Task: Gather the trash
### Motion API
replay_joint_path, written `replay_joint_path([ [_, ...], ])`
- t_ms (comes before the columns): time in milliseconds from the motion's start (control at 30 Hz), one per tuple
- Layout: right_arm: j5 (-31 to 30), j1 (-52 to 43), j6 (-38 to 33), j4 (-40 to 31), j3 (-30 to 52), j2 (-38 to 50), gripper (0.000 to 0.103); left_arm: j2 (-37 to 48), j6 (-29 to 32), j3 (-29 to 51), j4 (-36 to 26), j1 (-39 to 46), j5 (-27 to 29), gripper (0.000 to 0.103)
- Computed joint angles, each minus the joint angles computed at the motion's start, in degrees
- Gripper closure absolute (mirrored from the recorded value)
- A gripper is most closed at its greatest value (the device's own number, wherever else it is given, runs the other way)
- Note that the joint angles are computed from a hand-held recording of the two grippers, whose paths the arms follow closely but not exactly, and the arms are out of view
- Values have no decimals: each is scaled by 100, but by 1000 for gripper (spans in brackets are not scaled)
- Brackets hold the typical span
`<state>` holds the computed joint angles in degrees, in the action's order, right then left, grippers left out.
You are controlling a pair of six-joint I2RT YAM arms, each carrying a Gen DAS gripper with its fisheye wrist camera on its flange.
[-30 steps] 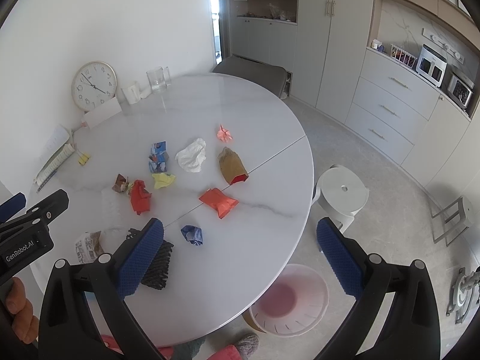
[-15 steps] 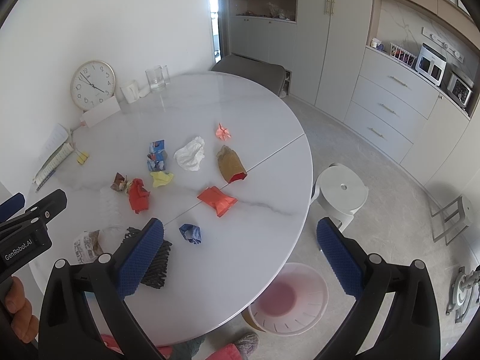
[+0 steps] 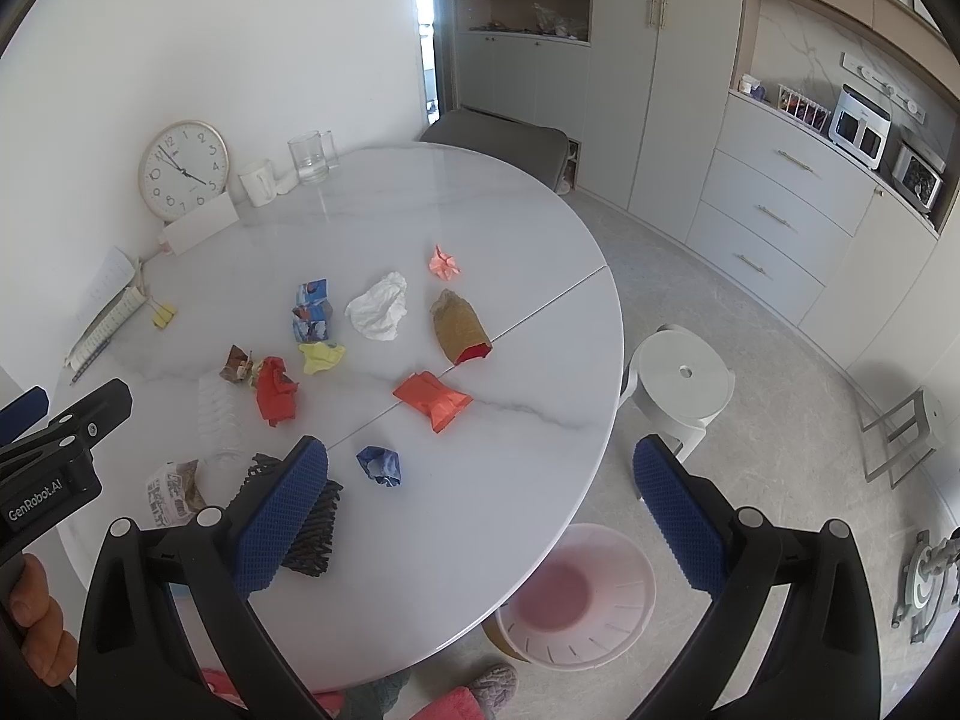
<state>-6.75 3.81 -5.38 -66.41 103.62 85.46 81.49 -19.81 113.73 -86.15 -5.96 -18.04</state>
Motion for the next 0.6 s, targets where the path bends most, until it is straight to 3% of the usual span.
replay_joint_path([
  [600, 22, 45, 14, -79, 58, 21, 2, -28, -25, -45, 10, -23, -22, 8],
])
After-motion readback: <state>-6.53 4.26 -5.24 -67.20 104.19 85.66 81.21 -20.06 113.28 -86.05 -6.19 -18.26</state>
